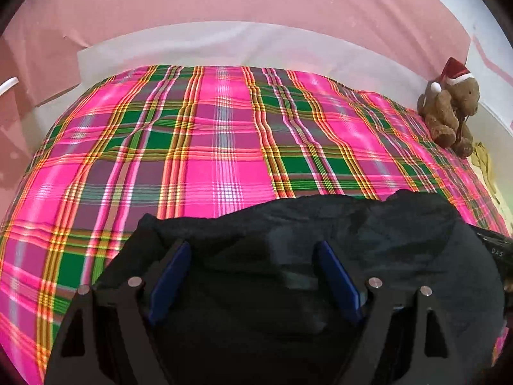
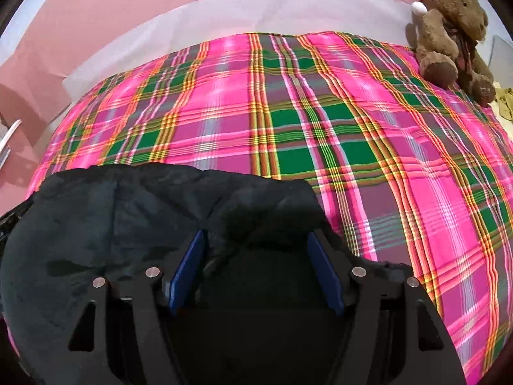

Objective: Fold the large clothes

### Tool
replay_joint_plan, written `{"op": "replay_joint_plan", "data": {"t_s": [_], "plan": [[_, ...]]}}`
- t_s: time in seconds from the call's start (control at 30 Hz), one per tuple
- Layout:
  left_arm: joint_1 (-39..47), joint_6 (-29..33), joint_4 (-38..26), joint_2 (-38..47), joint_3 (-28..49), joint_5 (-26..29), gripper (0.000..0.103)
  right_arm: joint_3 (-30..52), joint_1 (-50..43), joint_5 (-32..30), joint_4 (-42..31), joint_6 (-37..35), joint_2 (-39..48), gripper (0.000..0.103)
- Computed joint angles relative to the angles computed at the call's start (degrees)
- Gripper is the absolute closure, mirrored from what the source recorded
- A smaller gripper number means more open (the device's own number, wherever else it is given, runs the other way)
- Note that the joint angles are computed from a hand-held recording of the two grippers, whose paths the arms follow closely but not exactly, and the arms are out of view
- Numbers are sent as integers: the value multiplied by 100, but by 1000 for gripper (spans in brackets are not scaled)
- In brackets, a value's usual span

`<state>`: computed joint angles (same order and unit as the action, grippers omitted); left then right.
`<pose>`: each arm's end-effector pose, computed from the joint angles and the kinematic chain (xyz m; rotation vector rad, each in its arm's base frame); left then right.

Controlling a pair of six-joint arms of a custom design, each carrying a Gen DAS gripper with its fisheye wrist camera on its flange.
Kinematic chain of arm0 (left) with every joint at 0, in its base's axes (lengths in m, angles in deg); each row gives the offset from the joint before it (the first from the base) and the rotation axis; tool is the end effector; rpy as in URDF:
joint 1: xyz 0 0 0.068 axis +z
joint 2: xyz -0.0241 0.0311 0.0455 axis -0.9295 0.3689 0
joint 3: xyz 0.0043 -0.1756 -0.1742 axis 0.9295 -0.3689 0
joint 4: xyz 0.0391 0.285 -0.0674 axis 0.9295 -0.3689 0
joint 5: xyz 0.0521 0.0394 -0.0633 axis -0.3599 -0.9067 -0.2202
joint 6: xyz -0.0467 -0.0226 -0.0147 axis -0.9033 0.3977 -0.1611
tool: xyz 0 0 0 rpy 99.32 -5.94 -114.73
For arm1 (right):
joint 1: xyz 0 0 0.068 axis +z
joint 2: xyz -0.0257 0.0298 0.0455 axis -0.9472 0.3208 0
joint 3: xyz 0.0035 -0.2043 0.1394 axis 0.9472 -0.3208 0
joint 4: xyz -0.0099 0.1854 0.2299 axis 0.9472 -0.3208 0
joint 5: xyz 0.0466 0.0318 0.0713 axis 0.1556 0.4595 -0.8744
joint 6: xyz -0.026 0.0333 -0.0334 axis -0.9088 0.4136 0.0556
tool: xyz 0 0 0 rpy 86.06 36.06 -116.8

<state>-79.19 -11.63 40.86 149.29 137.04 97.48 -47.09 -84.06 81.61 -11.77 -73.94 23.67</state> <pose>0.3909 -0.0855 0.1396 0.5121 2.3521 -0.3868 0.2331 -0.0517 0.1433 0.4558 2.4622 0.0107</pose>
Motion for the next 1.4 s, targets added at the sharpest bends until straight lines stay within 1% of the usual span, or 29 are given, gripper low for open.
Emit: {"op": "replay_joint_plan", "data": {"t_s": [0.07,0.17,0.27,0.37,0.4,0.47,0.5,0.53,0.6,0.67,0.7,0.73,0.77,0.83,0.9,0.97,1.07,1.13,1.23,1.27,1.33,1.4], "plan": [[-2,-67,151,94,-4,44,18,-97,109,175,148,59,11,37],[53,-123,265,186,-3,243,18,-176,47,120,234,51,-11,37],[68,-199,373,292,31,349,18,-260,-4,106,505,69,80,37],[30,-182,324,328,92,268,18,-254,180,396,592,155,159,37],[26,-160,159,305,166,241,18,-253,191,413,594,159,143,37],[10,-65,-168,141,232,139,19,-192,99,306,380,144,2,37],[58,0,-317,-44,195,190,19,-128,86,323,176,131,-89,37],[140,32,-376,-222,120,315,19,-78,112,403,-99,160,-309,37],[360,96,-423,-572,-8,589,19,-90,241,550,-592,302,-1116,37],[530,213,-425,-709,-13,642,19,-11,516,644,-904,472,-1621,37],[618,242,-419,-684,35,650,19,60,878,746,-1031,616,-1888,37],[687,243,-450,-567,142,656,19,127,1252,869,-1056,742,-1960,37],[722,225,-511,-404,274,639,20,196,1529,950,-1027,824,-1894,37],[738,198,-639,41,550,586,22,374,2127,977,-770,1002,-1409,37],[715,195,-562,375,635,585,22,579,2541,1120,-357,1096,-531,37],[707,58,-346,457,530,690,22,719,2623,1327,19,1015,328,37],[676,-42,-179,646,583,796,22,584,2389,1099,518,1033,697,37],[656,-112,-14,739,562,841,22,478,2384,1164,810,899,848,37],[557,-153,-8,842,641,679,22,353,2456,1332,1030,947,929,37],[533,-134,-84,834,680,628,22,371,2473,1376,999,939,946,37],[546,-78,-313,686,702,565,22,395,2377,1221,814,931,751,37],[650,-61,-331,285,480,682,22,340,2218,1053,362,984,128,38]]}}
